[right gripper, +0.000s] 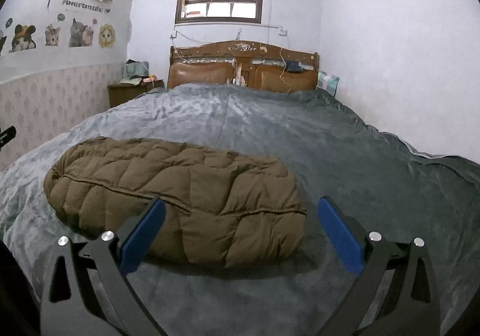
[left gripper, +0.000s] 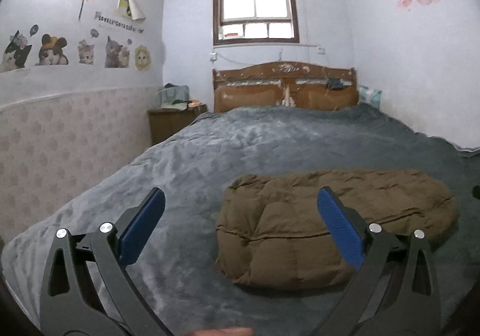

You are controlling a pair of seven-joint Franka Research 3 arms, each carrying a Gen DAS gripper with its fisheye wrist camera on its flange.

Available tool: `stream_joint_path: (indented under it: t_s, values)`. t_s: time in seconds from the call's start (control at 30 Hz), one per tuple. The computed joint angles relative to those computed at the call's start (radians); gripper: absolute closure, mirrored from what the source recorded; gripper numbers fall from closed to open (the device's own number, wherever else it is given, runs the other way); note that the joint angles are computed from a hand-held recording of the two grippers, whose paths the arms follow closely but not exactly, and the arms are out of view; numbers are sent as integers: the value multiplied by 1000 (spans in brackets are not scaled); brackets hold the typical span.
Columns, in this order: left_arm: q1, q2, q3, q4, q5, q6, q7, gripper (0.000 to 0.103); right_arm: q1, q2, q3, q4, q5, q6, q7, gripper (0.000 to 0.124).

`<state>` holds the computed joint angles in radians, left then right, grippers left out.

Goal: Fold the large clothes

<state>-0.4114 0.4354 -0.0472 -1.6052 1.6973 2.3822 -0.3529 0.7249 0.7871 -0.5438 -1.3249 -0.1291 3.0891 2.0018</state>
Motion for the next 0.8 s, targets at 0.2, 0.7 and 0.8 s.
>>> stream_joint_path:
  t_s: [0.2,0.7,0.8]
  values:
    - [-3,-2,-1,-5,-10,-10,5,3,-2,6,-1,3,6,2,4,23]
    - [-18,10,-1,14,-62,-45,73,3,20,1,-22,-11,2,-6,35,23]
    - [-23,14,3,18,-61,-52,79,3,21,0,-23,-12,-2,-7,41,23]
